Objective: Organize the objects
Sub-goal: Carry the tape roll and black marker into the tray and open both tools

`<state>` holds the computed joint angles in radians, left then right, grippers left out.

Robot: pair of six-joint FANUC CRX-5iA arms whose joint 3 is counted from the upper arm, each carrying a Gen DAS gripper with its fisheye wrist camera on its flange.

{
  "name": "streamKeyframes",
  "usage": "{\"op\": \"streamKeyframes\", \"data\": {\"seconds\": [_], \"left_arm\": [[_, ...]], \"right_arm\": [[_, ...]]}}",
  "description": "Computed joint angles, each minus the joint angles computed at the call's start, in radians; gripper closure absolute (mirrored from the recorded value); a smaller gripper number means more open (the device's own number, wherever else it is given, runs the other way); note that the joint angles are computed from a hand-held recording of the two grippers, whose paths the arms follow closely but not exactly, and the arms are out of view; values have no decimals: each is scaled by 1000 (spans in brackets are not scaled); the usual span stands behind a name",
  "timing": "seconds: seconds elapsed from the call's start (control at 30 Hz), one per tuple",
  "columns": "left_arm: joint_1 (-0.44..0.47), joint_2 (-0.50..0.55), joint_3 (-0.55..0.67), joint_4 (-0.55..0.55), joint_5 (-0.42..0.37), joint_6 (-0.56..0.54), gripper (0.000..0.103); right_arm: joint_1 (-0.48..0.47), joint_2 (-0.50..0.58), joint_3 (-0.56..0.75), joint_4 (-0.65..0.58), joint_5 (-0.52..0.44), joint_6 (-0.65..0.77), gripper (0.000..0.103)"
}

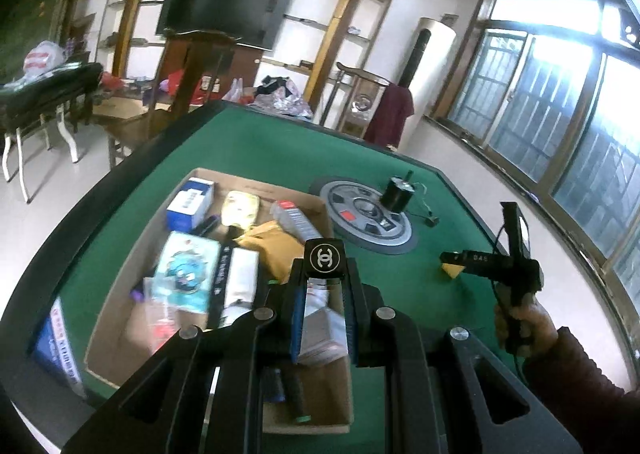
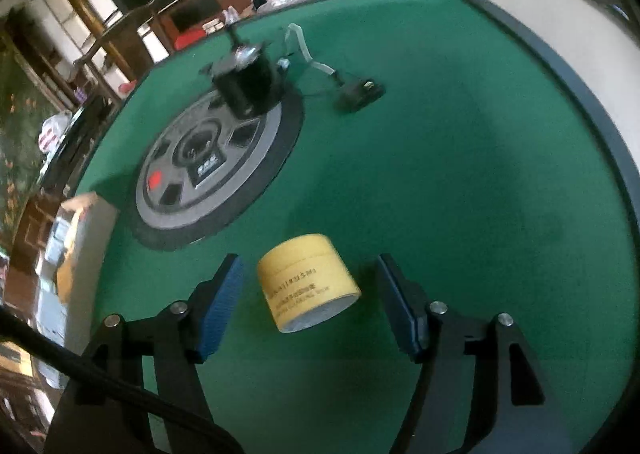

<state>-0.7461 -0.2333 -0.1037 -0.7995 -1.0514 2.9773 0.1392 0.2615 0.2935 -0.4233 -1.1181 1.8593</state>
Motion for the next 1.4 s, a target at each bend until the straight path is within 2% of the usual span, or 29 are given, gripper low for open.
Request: {"op": "streamKeyframes", "data": {"seconds": [0.03, 0.07, 0.17, 0.3, 0.4, 0.5, 0.6, 0.67, 0.77, 0.9, 1.0, 1.13, 1.33, 1.4], "left_arm": [[3, -6, -6, 1, -1, 4, 89], [11, -11, -16, 6, 4, 9, 89], [33, -25, -38, 21, 22, 19, 89], [55, -40, -61, 36, 25, 12, 89], [94, -48, -77, 81, 36, -24, 89], [168, -60, -112, 171, 88, -85, 89], [231, -67, -141, 236, 119, -134, 89], [287, -91, -178, 289, 177, -173, 89], [353, -108, -202, 341, 218, -218, 89], [473, -133, -259, 466, 324, -317, 89], [510, -103, -243, 482, 319, -345, 89], [564, -69, -246, 531, 323, -403, 89], [541, -34, -216, 458, 274, -321, 88], [511, -27, -196, 415, 236, -288, 81]], "right_arm": [[2, -1, -1, 0, -7, -4, 53], [5, -4, -4, 2, -9, -5, 57], [25, -31, -40, 33, 17, 3, 57], [21, -58, -46, 1, -2, 33, 57], [16, -80, -28, -65, -49, 59, 57], [33, -105, -4, -140, -115, 97, 57], [90, -126, 6, -182, -165, 127, 57], [132, -133, 3, -192, -186, 133, 57], [218, -132, -3, -187, -183, 119, 56], [333, -91, 12, -144, -150, 62, 56], [399, -60, 19, -81, -97, 6, 56], [437, -20, 44, -35, -69, -52, 56], [454, 36, 89, -11, -69, -100, 56], [454, 45, 98, -13, -80, -107, 56]]}}
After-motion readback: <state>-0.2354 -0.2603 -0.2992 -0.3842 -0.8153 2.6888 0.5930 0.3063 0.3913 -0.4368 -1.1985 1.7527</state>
